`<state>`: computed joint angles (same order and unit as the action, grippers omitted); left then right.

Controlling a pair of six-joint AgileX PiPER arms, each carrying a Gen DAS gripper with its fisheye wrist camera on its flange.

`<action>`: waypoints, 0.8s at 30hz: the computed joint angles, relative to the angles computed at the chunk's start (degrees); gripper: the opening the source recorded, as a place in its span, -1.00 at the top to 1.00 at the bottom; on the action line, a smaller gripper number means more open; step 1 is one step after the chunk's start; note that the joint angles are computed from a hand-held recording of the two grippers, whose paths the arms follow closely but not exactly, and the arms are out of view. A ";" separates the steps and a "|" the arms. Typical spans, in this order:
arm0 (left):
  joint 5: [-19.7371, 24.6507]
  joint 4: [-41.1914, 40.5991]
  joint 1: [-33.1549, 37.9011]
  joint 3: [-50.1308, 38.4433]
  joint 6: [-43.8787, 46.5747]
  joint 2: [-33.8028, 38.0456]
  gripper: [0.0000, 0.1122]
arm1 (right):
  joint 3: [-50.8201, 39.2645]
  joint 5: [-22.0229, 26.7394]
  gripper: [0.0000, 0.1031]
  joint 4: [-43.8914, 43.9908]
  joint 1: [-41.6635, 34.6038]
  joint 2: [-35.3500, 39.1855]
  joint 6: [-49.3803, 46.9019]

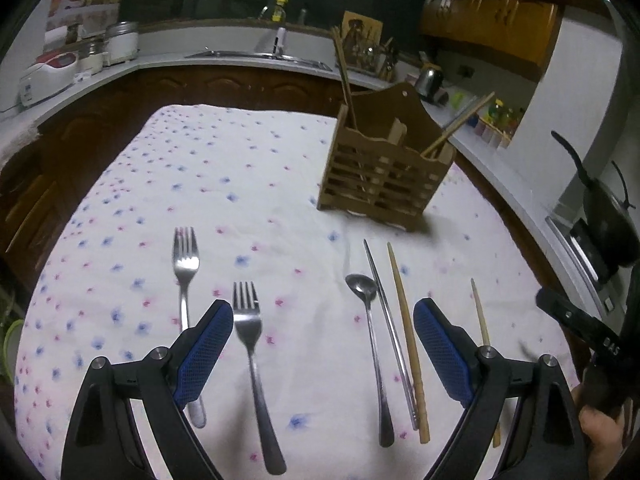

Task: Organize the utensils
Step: 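Grasp the steel spoon with the left tool while the right tool grasps a wooden chopstick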

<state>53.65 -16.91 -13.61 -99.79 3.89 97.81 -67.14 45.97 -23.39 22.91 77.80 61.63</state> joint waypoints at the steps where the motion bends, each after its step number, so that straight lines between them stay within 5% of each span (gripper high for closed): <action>1: 0.42 0.32 -0.52 -0.71 0.05 0.89 -0.62 | -0.12 0.33 -0.60 0.91 -0.42 0.57 -0.80; 13: 5.22 1.73 -4.71 -11.74 0.18 12.73 -0.18 | -0.50 3.25 0.36 5.43 -2.43 6.77 -6.02; 24: 14.88 2.09 -6.02 -28.72 -0.61 25.18 -0.01 | -1.88 2.24 0.52 9.29 -5.15 10.64 -10.69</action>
